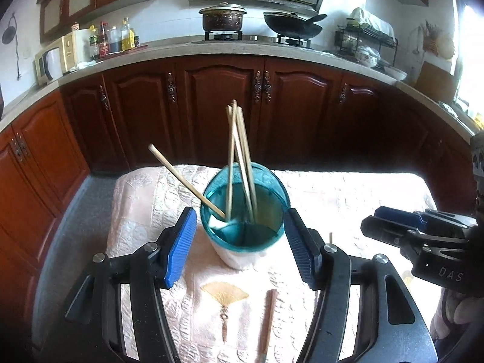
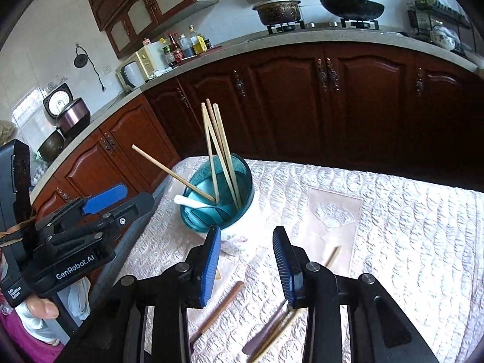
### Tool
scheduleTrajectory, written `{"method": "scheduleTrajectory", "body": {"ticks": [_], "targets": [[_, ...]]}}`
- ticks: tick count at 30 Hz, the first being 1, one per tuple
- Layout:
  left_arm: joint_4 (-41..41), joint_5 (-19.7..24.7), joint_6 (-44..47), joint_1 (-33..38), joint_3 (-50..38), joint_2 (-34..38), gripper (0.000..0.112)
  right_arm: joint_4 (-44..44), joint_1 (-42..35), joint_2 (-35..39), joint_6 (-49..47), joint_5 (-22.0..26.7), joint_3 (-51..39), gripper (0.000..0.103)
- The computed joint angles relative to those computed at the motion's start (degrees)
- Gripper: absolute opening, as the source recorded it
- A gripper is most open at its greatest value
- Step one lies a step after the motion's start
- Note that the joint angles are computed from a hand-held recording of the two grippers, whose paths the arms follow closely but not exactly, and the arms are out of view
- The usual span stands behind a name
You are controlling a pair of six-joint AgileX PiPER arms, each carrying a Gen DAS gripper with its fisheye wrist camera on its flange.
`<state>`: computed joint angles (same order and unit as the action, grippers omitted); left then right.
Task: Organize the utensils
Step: 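Withdraw both tools from the holder back toward the remaining utensils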
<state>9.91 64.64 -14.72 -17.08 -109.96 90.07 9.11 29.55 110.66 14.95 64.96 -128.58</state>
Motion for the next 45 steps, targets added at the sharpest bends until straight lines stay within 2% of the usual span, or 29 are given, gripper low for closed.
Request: {"method": "scheduleTrajectory", "body": {"ticks": [10,21,45], "targets": [[2.7,-1.6,-3.2,-5.5,6.5,-2.5,0.06,-1.2,-0.3,-8.3,2.0,-5.7,16.1,0.035],[0.8,-1.8,-4.2,-8.1,9.6,-2.2,0.06,-2.8,-0.1,-12.6,3.7,-8.3,25.7,0.036],[-2.1,-2.4,-3.6,-8.7,14.2,-0.6,0.06,-3.3,-1.6,-13.3,3.8,-8.3,32.5,0.038]]}}
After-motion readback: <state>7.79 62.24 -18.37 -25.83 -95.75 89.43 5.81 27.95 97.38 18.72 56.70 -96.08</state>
